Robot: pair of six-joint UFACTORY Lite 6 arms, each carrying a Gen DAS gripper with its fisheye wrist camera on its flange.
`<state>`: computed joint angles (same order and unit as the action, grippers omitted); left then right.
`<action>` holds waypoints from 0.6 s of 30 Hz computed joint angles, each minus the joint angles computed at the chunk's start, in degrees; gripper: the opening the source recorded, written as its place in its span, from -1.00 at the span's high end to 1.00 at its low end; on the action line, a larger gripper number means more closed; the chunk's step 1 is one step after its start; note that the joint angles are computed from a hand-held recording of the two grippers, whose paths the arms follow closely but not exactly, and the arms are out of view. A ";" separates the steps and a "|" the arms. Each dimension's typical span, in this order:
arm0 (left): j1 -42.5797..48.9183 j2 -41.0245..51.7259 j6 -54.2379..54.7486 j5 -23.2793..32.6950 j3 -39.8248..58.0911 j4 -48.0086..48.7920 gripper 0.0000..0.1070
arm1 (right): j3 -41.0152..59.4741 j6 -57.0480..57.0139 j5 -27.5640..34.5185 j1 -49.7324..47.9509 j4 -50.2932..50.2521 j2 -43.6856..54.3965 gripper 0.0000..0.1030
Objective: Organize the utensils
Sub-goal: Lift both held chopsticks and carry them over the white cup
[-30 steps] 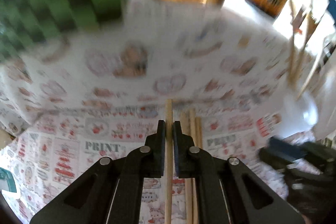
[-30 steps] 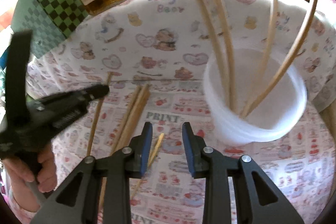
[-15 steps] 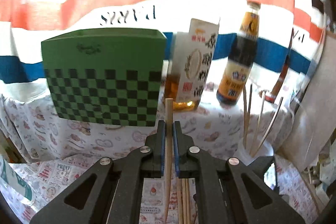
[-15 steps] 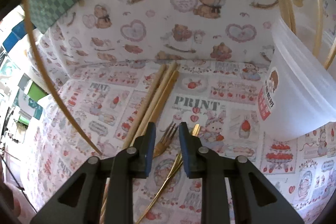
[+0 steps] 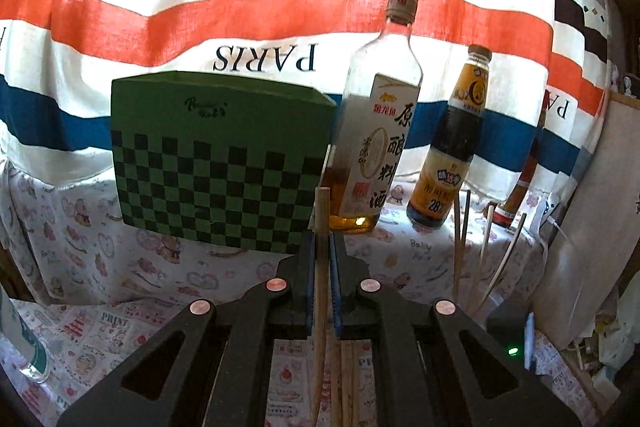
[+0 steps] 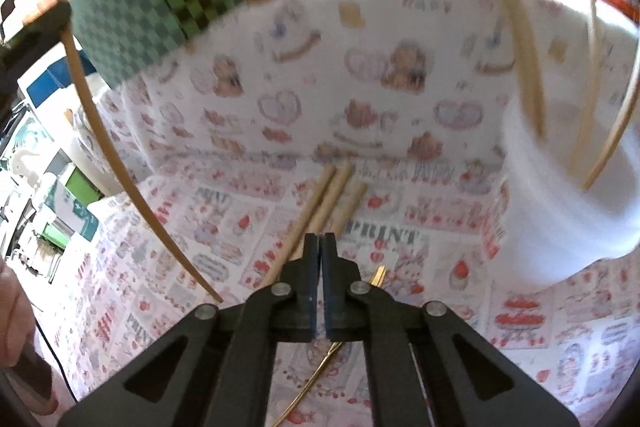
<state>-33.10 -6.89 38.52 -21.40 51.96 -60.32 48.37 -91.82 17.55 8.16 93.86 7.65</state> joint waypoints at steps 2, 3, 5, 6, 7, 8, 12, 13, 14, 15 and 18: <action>-0.37 -0.67 1.64 -0.07 0.43 -1.56 0.89 | -1.34 0.38 -0.25 -0.45 -0.70 -3.68 0.97; -0.74 -0.96 3.21 -0.29 0.81 -2.90 0.89 | -2.15 0.74 -0.71 -0.60 -1.30 -6.18 0.97; -1.81 -1.52 6.96 -1.19 1.75 -6.03 0.89 | -3.61 -1.77 -2.38 -0.38 1.18 -10.24 0.97; -2.47 -1.82 8.69 -1.76 2.25 -7.55 0.89 | -4.84 -5.34 -3.55 -0.39 4.59 -13.15 0.97; -3.01 -2.10 9.54 -2.25 2.55 -8.35 0.89 | -5.92 -7.79 -4.26 -0.58 6.84 -15.66 0.97; -3.61 -2.38 10.16 -2.82 2.79 -9.06 0.89 | -6.59 -10.34 -4.60 -0.98 9.25 -17.46 0.97; -6.41 -3.21 10.81 -4.96 3.78 -9.87 0.89 | -8.81 -11.59 -2.97 -6.03 10.15 -26.38 0.97; -7.23 -3.14 11.08 -5.57 4.35 -10.06 0.89 | -9.34 -10.73 -1.42 -8.12 9.30 -28.82 0.97; -8.12 -2.90 11.24 -6.23 5.15 -10.14 0.89 | -9.95 -11.14 -0.37 -9.75 9.89 -30.86 0.97; -8.64 -2.66 11.34 -6.40 5.95 -10.12 0.89 | -10.79 -12.89 -0.03 -11.03 12.01 -33.16 0.97; -10.41 -1.04 11.00 -6.58 9.51 -9.85 0.89 | -12.04 -15.96 -0.53 -13.18 16.03 -37.44 0.97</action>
